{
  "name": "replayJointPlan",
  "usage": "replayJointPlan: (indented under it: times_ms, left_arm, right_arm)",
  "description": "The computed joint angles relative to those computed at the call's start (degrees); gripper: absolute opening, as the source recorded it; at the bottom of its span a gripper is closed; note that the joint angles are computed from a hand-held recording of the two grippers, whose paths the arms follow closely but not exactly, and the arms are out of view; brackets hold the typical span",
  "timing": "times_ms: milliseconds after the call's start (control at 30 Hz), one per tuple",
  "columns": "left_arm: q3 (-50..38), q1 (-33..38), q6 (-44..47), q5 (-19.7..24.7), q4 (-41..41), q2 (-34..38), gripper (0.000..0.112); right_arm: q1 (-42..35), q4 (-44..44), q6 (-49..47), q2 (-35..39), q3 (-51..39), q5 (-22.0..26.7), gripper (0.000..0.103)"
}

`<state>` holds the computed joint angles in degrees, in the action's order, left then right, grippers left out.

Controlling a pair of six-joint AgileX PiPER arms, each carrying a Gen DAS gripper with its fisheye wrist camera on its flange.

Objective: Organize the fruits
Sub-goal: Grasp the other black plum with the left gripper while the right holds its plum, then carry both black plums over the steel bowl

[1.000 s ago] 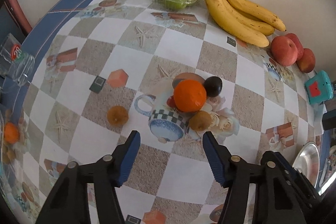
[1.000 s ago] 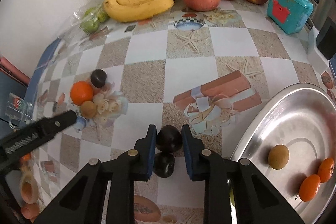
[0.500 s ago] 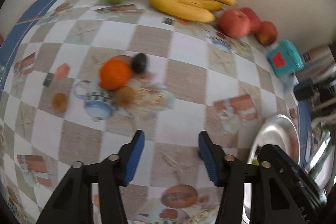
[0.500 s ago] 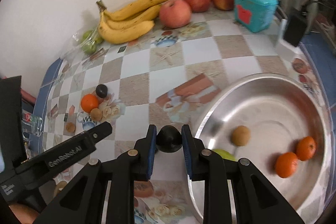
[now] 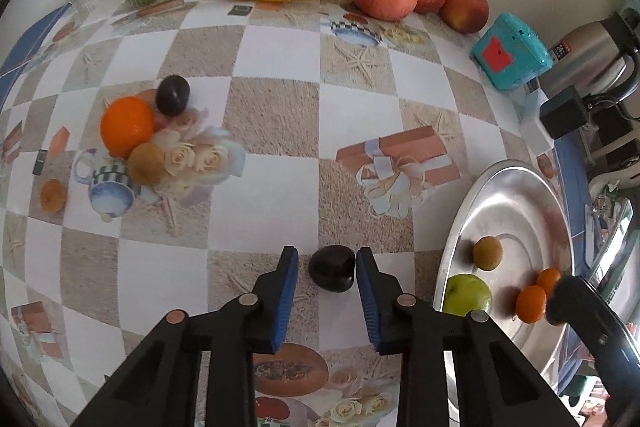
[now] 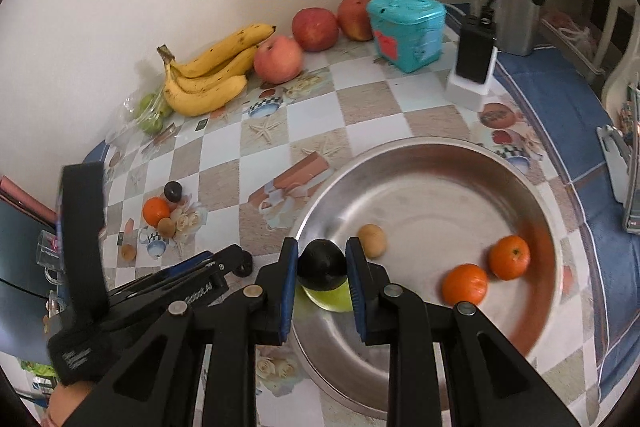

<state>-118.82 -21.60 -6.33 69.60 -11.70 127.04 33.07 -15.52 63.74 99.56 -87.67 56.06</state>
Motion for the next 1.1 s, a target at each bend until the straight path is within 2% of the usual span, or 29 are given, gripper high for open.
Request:
replayJointPlan:
  times_ms: [133,567,1100]
  left_arm:
    - [0.2,-0.3,-0.2,-0.2,0.0,0.3,0.027]
    - [0.7,-1.2,-2.1,-0.6,1.1,-2.3,0.025]
    - [9.5,-1.4,-4.3,-3.8,1.9,-14.3,0.025]
  right_arm:
    - [0.1,-0.2,1.0,-2.2,2.7,-0.8,0.025]
    - [0.4,-0.7,2.6,-5.9,6.9,-1.8,0.025]
    - [3.6,-2.3,6.5,-9.6,10.7,-1.2,0.025]
